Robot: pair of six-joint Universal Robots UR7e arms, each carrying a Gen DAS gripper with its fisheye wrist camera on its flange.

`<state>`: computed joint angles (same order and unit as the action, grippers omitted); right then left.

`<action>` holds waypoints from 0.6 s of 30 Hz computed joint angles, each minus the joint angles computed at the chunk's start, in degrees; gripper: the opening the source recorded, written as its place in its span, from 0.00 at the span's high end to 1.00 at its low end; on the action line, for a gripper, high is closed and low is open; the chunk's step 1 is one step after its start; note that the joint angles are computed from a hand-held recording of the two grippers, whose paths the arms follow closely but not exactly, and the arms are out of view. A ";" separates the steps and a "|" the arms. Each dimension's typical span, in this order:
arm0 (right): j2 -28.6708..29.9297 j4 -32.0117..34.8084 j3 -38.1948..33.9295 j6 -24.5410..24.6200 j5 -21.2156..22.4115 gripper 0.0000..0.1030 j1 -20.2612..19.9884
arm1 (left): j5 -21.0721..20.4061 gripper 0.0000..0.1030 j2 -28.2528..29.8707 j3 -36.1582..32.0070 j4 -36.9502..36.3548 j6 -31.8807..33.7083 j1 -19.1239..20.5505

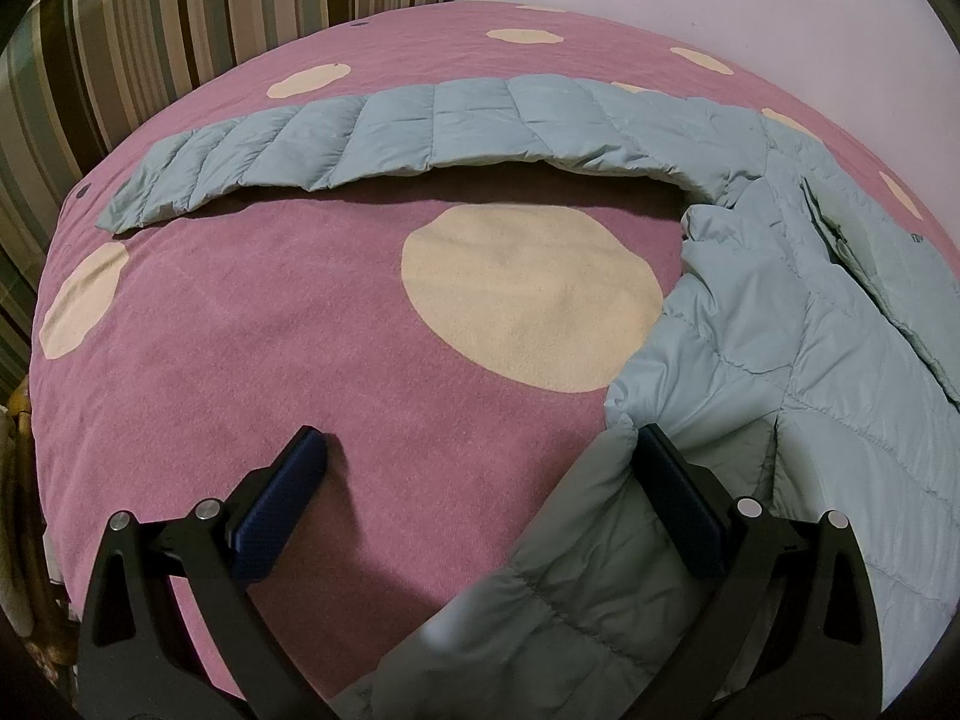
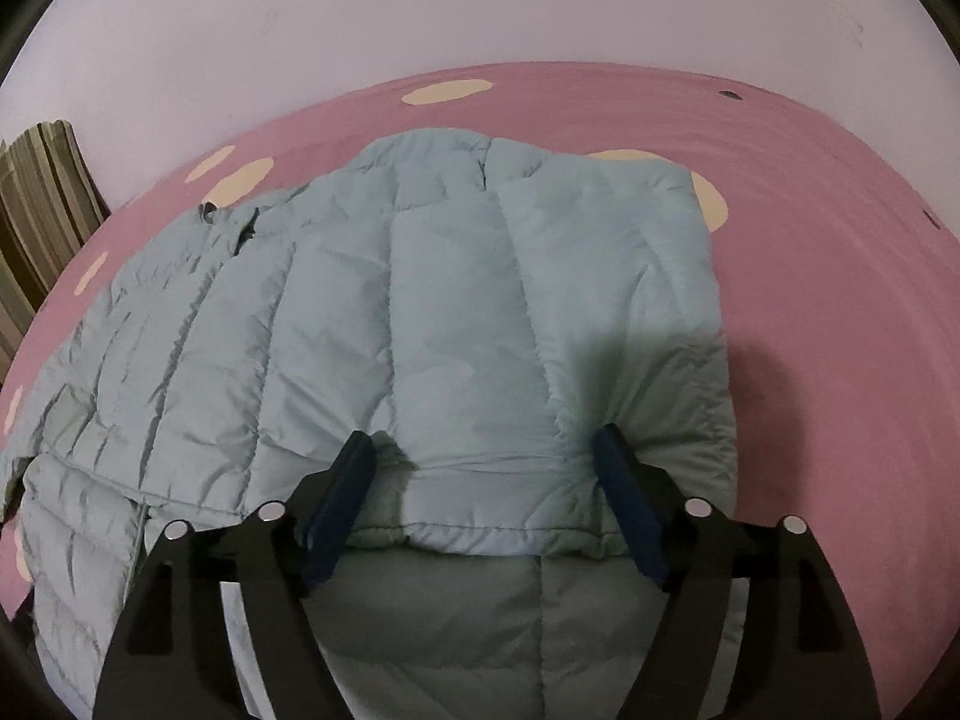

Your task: Fold large clothes

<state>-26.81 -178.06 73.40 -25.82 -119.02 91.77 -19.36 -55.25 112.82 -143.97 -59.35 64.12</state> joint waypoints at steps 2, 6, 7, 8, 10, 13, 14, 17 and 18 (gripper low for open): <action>0.03 -0.47 0.34 -0.48 -0.19 0.22 0.12 | 0.06 0.02 -0.07 0.07 0.11 -0.04 0.01; 0.07 -1.01 0.57 -0.88 -0.32 0.22 0.11 | 0.09 0.02 -0.27 0.56 -1.38 0.96 -0.01; 0.10 -1.18 0.62 -1.00 -0.36 0.22 0.12 | 0.06 0.02 -0.20 0.61 -2.11 1.52 -0.07; 0.15 -1.23 0.57 -1.13 -0.42 0.21 0.12 | -0.22 0.02 -0.36 1.11 -4.09 3.08 -0.11; 0.22 -1.17 0.47 -1.32 -0.46 0.21 0.10 | -1.52 0.02 -0.75 2.29 -9.54 7.07 -0.23; 0.31 -1.33 0.43 -1.50 -0.55 0.20 0.15 | -3.50 0.02 -2.14 4.96 -20.81 13.38 -0.16; 0.32 -1.29 0.38 -1.51 -0.51 0.20 0.14 | -3.23 0.02 -2.78 6.01 -24.23 14.62 -0.16; 0.33 -1.61 0.60 -1.52 -0.56 0.19 0.19 | -1.98 0.02 -4.22 8.08 -36.16 21.08 0.68; 0.35 -1.68 0.62 -1.57 -0.52 0.19 0.20 | -1.81 0.02 -4.96 8.43 -37.56 21.81 1.17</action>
